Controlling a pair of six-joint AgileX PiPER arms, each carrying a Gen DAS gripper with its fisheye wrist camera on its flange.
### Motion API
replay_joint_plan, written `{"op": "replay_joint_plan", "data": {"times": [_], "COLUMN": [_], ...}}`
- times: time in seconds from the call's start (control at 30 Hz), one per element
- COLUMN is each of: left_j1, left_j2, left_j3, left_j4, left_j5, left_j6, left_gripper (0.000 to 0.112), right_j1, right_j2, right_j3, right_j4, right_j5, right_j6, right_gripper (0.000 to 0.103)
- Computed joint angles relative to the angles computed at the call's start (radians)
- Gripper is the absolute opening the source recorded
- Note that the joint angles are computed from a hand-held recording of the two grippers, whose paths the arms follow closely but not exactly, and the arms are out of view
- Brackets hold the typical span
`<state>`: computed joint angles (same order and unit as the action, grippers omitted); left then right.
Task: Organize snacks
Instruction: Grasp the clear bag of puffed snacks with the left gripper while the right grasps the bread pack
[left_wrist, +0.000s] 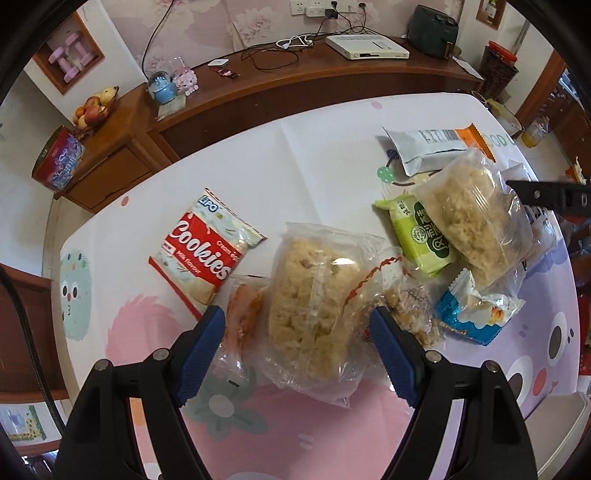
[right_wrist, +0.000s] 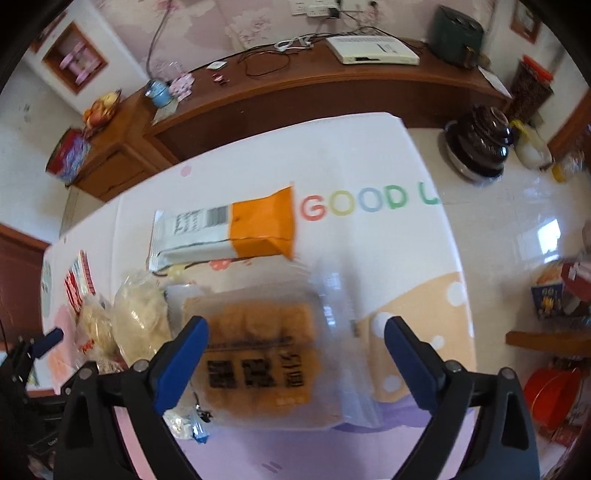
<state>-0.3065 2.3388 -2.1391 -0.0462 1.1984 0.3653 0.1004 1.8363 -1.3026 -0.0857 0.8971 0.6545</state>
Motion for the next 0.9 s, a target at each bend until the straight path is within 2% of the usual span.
{"op": "replay_joint_plan", "data": {"times": [0.2,0.47,0.67,0.7,0.77,0.8,0.87,0.9], "left_j1": [0.003,-0.006,-0.019,-0.021,-0.026,-0.027,-0.016,-0.011], "left_j2": [0.026,0.013,0.02,0.019,-0.005,-0.014,-0.023,-0.026], "left_j3": [-0.03,0.028,0.037,0.046,0.092,0.11,0.123,0.127], "left_j4": [-0.035,-0.043,-0.04,-0.034,-0.016,-0.002,-0.018,-0.025], "left_j5": [0.017,-0.028,-0.02,-0.026,-0.067,-0.081,-0.085,-0.082], "left_j6": [0.016,0.049,0.073,0.071,0.07,0.068,0.08,0.083], "left_gripper": [0.08,0.079,0.077,0.075,0.057,0.054,0.051,0.051], "right_j1": [0.064,0.085,0.055,0.053,0.069,0.075,0.092,0.098], "right_j2": [0.064,0.12,0.155,0.161,0.161,0.158,0.129,0.115], "right_j3": [-0.073,-0.119,-0.15,-0.152,-0.143,-0.137,-0.103,-0.092], "right_j4": [-0.065,-0.071,0.005,0.02,0.01,0.005,-0.003,-0.002], "right_j5": [0.048,0.092,0.115,0.12,0.13,0.129,0.105,0.101], "right_j6": [0.027,-0.004,-0.049,-0.059,-0.059,-0.055,-0.037,-0.037], "right_gripper": [0.103,0.103,0.103,0.103,0.102,0.101,0.086,0.083]}}
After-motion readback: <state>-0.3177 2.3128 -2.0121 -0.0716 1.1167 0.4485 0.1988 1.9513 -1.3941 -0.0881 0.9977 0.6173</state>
